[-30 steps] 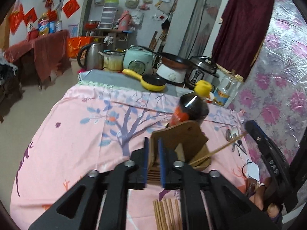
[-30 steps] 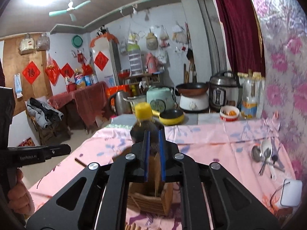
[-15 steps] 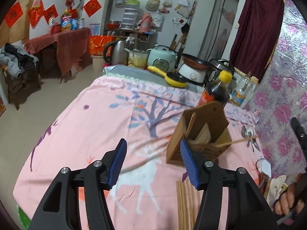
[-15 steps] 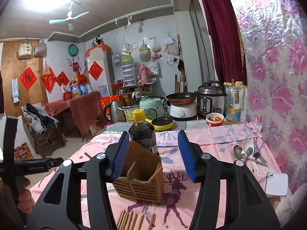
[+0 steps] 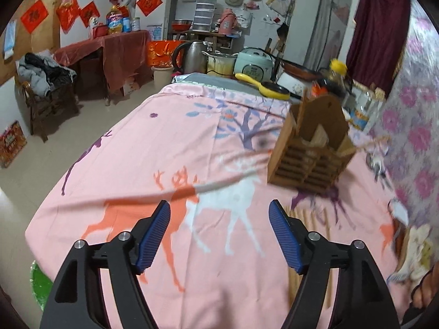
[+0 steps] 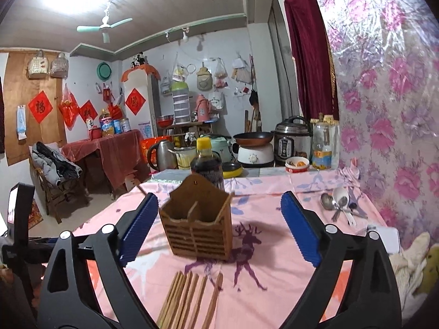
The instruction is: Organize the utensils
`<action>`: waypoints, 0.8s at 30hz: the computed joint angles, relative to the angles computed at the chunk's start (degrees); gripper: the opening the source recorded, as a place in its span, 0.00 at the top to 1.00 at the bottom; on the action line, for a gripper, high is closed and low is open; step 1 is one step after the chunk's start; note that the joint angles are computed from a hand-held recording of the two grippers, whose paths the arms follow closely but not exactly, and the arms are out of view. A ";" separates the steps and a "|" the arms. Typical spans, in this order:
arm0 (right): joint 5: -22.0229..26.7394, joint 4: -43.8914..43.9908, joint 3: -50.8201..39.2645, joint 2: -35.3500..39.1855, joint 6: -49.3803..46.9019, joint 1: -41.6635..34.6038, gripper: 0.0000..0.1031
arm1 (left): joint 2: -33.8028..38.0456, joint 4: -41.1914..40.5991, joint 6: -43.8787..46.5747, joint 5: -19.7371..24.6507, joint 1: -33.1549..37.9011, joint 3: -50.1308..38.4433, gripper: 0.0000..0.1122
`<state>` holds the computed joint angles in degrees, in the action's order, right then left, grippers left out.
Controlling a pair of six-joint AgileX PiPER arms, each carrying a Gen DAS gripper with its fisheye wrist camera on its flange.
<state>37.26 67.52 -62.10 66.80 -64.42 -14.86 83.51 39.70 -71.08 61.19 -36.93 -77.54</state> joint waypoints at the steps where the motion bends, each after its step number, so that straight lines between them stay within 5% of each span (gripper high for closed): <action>1: 0.47 0.97 1.33 -0.54 -1.27 -0.79 0.11 | -0.23 1.06 -1.65 0.27 -1.81 1.63 0.32; 15: 8.35 -1.95 18.34 -2.96 -10.85 -12.24 0.10 | 0.65 3.42 -14.11 -7.30 -14.86 17.69 0.30; 24: 6.33 -4.74 21.84 1.62 -11.87 -14.15 0.10 | 3.88 1.89 -11.59 -13.83 -18.39 20.32 0.30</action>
